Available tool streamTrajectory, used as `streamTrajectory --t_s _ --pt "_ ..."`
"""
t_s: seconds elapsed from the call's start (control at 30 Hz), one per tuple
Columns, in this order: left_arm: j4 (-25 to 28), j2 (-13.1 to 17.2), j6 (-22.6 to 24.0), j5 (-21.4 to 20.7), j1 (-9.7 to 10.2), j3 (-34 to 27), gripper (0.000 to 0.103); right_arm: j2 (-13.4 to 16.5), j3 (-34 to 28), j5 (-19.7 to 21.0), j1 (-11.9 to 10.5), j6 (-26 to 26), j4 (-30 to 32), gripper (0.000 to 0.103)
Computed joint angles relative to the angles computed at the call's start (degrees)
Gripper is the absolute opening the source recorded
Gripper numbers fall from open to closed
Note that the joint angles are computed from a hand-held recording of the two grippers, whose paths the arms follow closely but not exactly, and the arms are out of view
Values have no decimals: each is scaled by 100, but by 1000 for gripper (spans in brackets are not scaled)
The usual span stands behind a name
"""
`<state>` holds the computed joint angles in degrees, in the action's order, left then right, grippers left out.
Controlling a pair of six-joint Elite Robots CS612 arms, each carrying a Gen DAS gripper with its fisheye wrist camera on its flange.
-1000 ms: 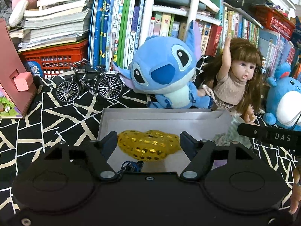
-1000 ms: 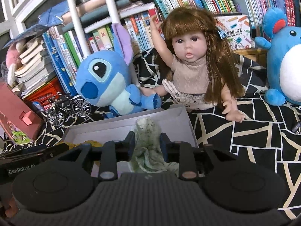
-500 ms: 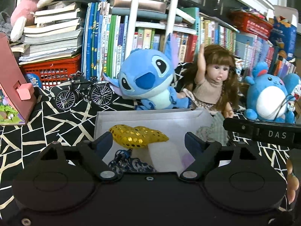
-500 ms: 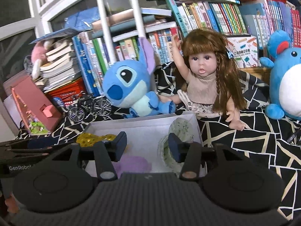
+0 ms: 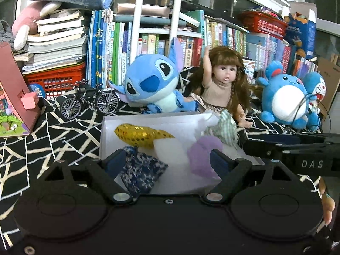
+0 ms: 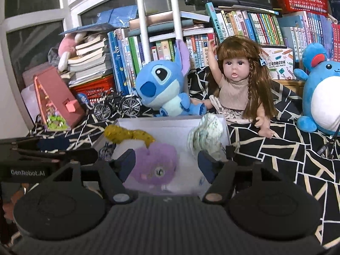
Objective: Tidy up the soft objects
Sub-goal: 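Grasp the green scrunchie with the left tool while the right tool grasps the pink cloth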
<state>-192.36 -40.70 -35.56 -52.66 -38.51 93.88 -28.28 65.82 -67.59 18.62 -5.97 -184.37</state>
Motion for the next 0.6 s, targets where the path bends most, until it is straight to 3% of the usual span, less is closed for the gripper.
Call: streamTrajectory --t_s 0.6 --pt "-112 13 -404 -28 -253 374 88 -175 761 -114 -34 -320 -397 82"
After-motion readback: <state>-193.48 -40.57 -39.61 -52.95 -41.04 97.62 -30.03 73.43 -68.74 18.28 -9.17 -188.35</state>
